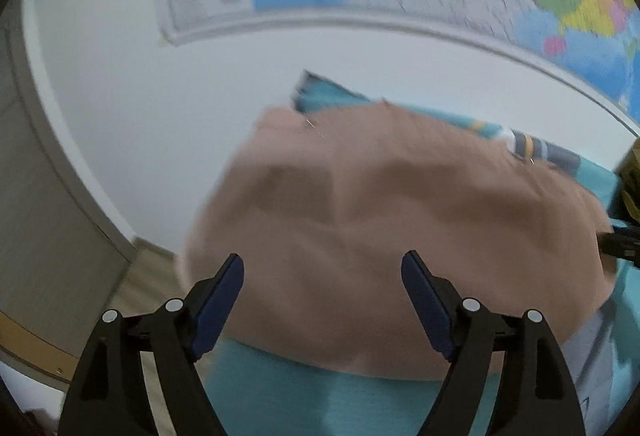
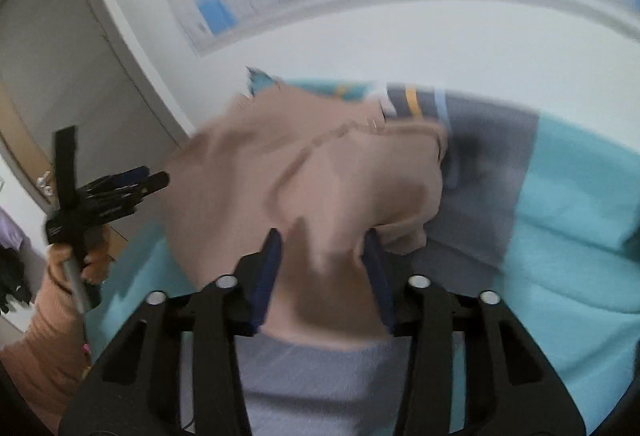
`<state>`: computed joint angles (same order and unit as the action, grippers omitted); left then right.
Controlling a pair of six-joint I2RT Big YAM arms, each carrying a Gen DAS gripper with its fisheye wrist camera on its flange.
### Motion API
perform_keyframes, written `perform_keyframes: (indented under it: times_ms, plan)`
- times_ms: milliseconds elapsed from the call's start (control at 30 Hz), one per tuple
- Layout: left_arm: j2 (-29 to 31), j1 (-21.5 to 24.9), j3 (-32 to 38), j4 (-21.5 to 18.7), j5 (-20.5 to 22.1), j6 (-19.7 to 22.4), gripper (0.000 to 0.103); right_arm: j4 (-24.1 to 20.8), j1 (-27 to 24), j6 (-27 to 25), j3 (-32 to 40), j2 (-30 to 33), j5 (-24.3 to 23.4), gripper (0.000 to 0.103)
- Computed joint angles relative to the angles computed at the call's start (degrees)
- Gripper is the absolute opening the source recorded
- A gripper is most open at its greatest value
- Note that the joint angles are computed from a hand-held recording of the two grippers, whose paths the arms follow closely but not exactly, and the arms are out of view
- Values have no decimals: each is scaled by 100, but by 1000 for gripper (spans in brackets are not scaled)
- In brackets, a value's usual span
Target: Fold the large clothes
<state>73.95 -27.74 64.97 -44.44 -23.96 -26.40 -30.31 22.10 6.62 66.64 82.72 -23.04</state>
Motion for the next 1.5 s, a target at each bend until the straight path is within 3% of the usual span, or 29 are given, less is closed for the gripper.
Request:
perform_keyframes:
  times_ms: [100,200,400,700,800,900,1033,1200,1233,1400,1500]
  plan:
    - [50,0,-94,-73,206,-131,78,18,-105,170,-56,41,-223,40]
    - [23,-24,-196,12,183,-149,78,156,-130,95,-259,-306,-82,45]
    - [-252,-501,-312,-57,-289,-439,80,483,84,-274,-671,-1060,199,52]
    - [-90,-1054,-160,-86,-557,-363,84,-28,502,-550,-300,-265,623,51]
    - [77,-1036,-79,-224,-452,-481,84,-38,467,-394,-301,-144,383,56]
    - [101,-1053,-65,-299,-481,-683,84,26,501,-472,-428,-339,508,60]
    - [45,-1274,-20,-465,-826,-918,84,154,564,-540,-644,-695,608,66]
    - [-94,-1777,-15,-613,-1513,-1239,96,573,783,-514,-1070,-1249,1014,83]
    - [-104,-1859,-4,-670,-1631,-1328,96,644,825,-505,-1151,-1336,1086,91]
    - [-126,-2245,44,-1121,-1940,-2056,96,913,976,-387,-1561,-1757,1366,97]
    - [-181,-2377,-5,-1269,-1910,-2448,96,918,1025,-337,-1719,-1929,1517,97]
